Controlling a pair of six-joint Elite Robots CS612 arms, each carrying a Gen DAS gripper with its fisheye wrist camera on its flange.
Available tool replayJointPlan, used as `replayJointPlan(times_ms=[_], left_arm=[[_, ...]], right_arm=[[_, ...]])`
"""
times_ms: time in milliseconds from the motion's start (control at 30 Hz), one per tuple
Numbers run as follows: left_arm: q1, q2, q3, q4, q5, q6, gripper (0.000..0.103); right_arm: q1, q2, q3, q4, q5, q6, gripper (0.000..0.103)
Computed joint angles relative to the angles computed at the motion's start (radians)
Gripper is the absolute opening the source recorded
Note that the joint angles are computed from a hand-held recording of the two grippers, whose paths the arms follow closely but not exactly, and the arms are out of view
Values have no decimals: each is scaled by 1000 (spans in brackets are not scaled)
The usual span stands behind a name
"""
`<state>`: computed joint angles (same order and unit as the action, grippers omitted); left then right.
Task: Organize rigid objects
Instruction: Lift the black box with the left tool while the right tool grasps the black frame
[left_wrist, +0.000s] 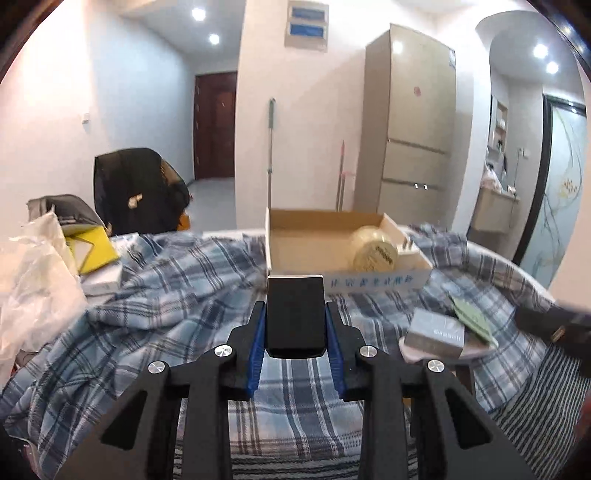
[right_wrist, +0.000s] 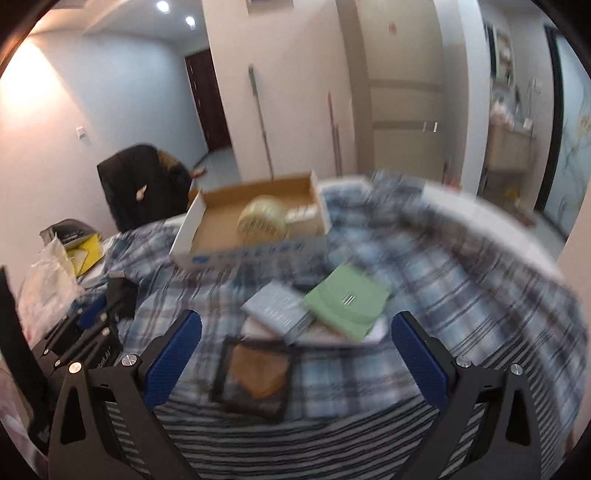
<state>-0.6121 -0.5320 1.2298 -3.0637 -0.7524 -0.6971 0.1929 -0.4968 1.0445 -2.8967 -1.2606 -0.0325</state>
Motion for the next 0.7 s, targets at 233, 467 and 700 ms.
replayJointPlan(times_ms=[233,467,700], left_arm=[[6,-8,10,20,-5,-57,32],[6,-12,22,-8,-1,-79,32],[9,-14,23,-6,-18,-88,32]], right_arm=[[36,38,-66,184,-64,-58,102],[43,73,-122,301,-77,-25,96],[35,79,-122,304,-39,10,75]])
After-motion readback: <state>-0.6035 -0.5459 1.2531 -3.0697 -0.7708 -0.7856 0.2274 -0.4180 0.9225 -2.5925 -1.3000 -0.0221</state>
